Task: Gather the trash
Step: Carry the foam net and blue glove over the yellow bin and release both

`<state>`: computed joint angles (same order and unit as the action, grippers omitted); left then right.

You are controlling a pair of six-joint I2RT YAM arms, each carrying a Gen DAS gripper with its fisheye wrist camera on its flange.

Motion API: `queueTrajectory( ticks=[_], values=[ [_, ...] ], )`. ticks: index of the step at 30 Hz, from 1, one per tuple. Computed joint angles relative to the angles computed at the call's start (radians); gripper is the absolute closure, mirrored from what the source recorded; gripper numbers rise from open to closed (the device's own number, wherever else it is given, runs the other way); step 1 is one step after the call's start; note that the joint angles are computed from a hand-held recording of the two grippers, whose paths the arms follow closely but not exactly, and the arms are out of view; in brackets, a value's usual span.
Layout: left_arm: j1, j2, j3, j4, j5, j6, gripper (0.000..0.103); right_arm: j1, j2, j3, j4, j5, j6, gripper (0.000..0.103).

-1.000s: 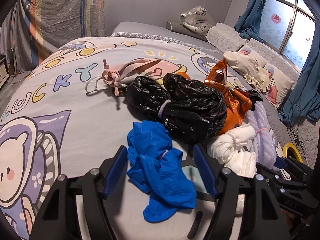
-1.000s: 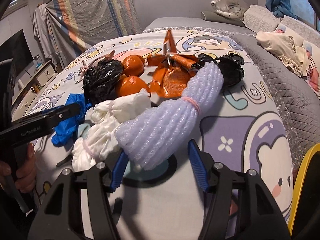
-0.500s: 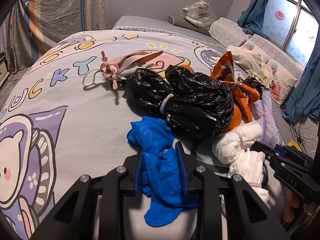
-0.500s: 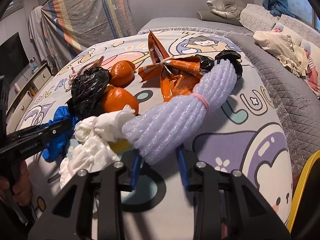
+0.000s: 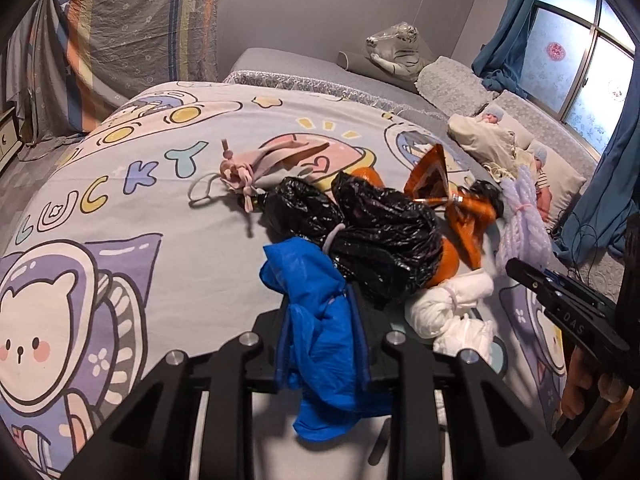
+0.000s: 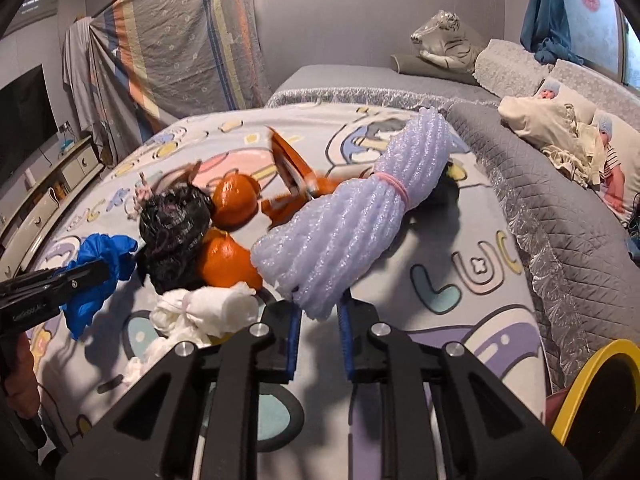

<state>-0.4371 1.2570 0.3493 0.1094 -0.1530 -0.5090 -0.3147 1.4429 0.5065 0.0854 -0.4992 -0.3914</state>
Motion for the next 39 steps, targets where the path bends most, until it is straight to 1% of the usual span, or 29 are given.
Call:
queueTrajectory(
  ticks=[6, 10, 17, 21, 23, 25, 29, 35, 39],
  values=[
    [-0.023, -0.136, -0.004, -0.068, -0.032, 0.006, 0.080, -0.085, -0.117, 0.003, -0.103, -0.081, -0.041, 0.087],
    [-0.065, -0.199, 0.024, -0.119, -0.078, 0.006, 0.080, -0.156, -0.192, 0.024, -0.187, -0.143, -0.075, 0.087],
    [-0.159, -0.238, 0.098, -0.159, -0.155, 0.003, 0.080, -0.313, -0.288, 0.076, -0.309, -0.251, -0.144, 0.087],
    [-0.234, -0.214, 0.151, -0.158, -0.201, 0.002, 0.080, -0.410, -0.313, 0.100, -0.354, -0.313, -0.185, 0.087],
    [-0.268, -0.189, 0.180, -0.147, -0.209, 0.006, 0.080, -0.461, -0.313, 0.113, -0.366, -0.341, -0.210, 0.087],
    [-0.308, -0.153, 0.213, -0.137, -0.233, 0.008, 0.080, -0.511, -0.307, 0.129, -0.392, -0.368, -0.241, 0.087],
    [-0.364, -0.078, 0.273, -0.112, -0.245, 0.018, 0.080, -0.593, -0.285, 0.158, -0.419, -0.396, -0.286, 0.087],
    [-0.430, 0.040, 0.368, -0.079, -0.233, 0.035, 0.080, -0.693, -0.237, 0.190, -0.442, -0.417, -0.342, 0.087],
    [-0.474, 0.154, 0.456, -0.054, -0.214, 0.059, 0.080, -0.752, -0.195, 0.210, -0.447, -0.422, -0.371, 0.087]
  ],
)
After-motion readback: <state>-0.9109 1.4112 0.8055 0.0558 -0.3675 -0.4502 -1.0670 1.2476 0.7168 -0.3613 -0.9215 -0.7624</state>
